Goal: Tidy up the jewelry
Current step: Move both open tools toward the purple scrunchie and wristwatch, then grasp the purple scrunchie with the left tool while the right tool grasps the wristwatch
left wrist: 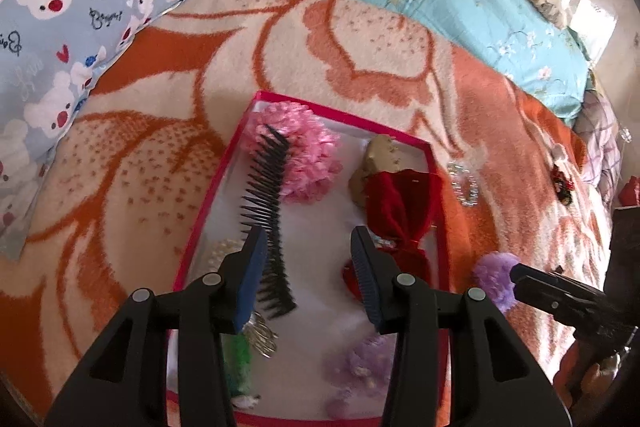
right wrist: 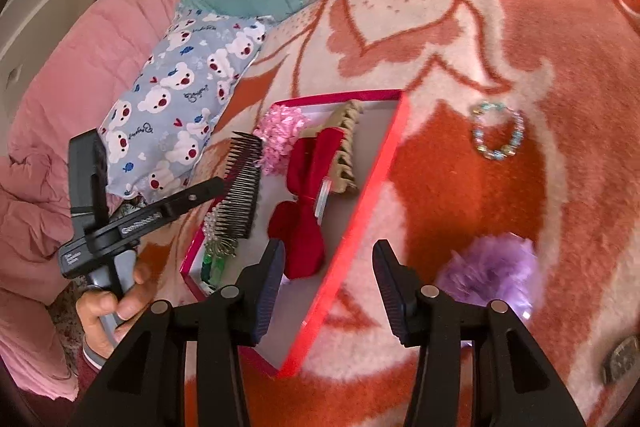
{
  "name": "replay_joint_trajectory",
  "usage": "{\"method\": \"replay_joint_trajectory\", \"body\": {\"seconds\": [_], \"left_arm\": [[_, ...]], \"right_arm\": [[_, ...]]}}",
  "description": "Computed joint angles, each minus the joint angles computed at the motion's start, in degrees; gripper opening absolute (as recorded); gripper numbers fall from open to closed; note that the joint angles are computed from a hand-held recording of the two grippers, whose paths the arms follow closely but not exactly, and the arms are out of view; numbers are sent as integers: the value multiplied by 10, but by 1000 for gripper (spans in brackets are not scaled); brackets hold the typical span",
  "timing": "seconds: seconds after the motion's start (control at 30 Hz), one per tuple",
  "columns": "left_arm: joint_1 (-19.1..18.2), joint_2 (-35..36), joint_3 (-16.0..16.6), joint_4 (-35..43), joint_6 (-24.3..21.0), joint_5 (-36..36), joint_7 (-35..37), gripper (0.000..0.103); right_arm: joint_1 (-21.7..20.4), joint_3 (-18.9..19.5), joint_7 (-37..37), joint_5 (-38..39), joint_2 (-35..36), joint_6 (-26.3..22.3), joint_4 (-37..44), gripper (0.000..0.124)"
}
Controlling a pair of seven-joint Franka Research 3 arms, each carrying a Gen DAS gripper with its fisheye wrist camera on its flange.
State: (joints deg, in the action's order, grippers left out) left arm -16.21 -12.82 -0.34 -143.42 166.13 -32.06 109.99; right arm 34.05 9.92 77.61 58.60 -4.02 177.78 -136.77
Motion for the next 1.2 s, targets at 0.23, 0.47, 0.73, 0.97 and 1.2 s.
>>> {"method": "replay_joint_trajectory", "body": {"seconds": [0.23,0.47,0.73,0.97,1.2], "left_arm": [[-29,-30,3,-15,-6,-10,11,42],[-72,-53,6,-28,-15,-33,34,49],[-112,-64,-2,-37,-27,-47,47,49],[-140,-51,-20,-31,-41,-57,60,49],[-141,-1,-56,1,-55,-57,69,49]], "right_arm": [[-4,-2,66,-49,-55,19,-64,49],[-67,37,209,-167,-144,19,-161,54],[-130,79,329,-241,-267,-15,-268,54],[-137,75,396,-281,-337,-33,-328,54],[-128,37,438,-313,-335,-5,-362,54]]}}
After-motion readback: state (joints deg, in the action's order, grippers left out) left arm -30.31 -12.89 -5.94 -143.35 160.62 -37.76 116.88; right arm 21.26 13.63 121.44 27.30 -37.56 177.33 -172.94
